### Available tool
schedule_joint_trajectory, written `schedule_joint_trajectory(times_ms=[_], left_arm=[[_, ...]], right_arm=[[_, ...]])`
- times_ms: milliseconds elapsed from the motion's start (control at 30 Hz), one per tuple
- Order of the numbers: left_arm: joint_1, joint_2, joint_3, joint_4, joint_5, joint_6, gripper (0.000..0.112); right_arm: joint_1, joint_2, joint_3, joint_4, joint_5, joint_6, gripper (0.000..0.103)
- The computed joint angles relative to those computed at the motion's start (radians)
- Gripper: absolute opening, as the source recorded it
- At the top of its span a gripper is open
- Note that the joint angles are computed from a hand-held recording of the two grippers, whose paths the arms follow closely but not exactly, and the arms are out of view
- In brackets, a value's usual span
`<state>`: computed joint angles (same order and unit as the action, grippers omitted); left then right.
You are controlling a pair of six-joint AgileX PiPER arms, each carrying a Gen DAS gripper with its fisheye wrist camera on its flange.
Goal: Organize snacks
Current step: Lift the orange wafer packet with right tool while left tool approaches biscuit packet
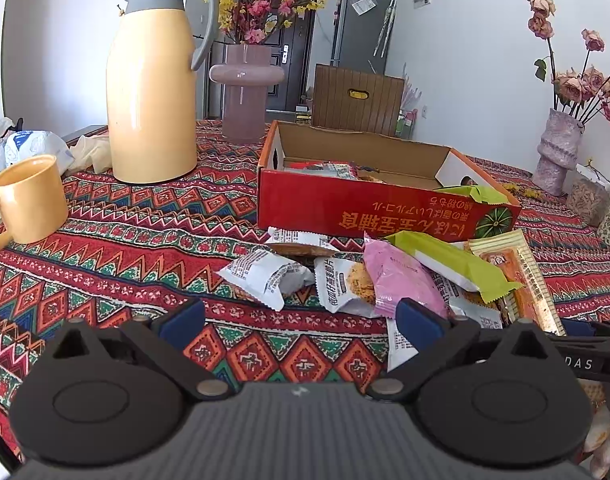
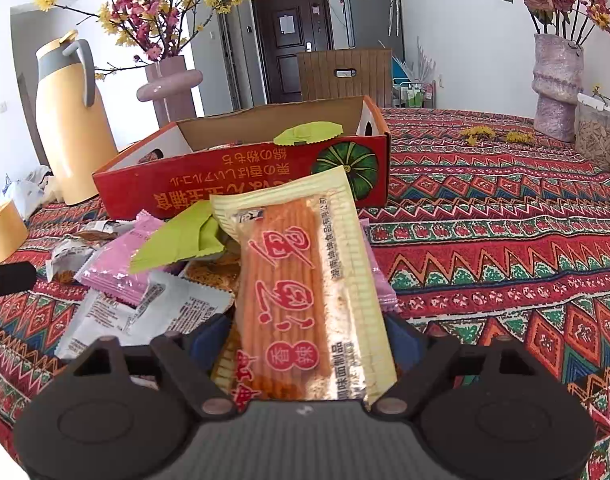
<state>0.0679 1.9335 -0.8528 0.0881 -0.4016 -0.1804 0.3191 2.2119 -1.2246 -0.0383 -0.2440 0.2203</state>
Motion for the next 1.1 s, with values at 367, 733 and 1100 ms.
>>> schedule_joint_trajectory(times_ms=[367, 733, 1100], left_arm=[[-0.033, -0.009, 0.008, -0.018, 0.005, 0.010, 0.103], [-0.148, -0.029, 0.033, -0.025, 0.006, 0.023, 0.103], [-0.298, 0.024, -0.024, -0.242, 0.088, 0.188, 0.103]], right_arm=[[0.000, -0.051, 0.104, -0.082, -0.113, 0.061, 0.032], [-0.070, -0.141, 0.286, -0.125, -0.311, 0.113, 0.032], [-0.175, -0.143, 0.395, -0.275, -0.443, 0.214, 0.032]])
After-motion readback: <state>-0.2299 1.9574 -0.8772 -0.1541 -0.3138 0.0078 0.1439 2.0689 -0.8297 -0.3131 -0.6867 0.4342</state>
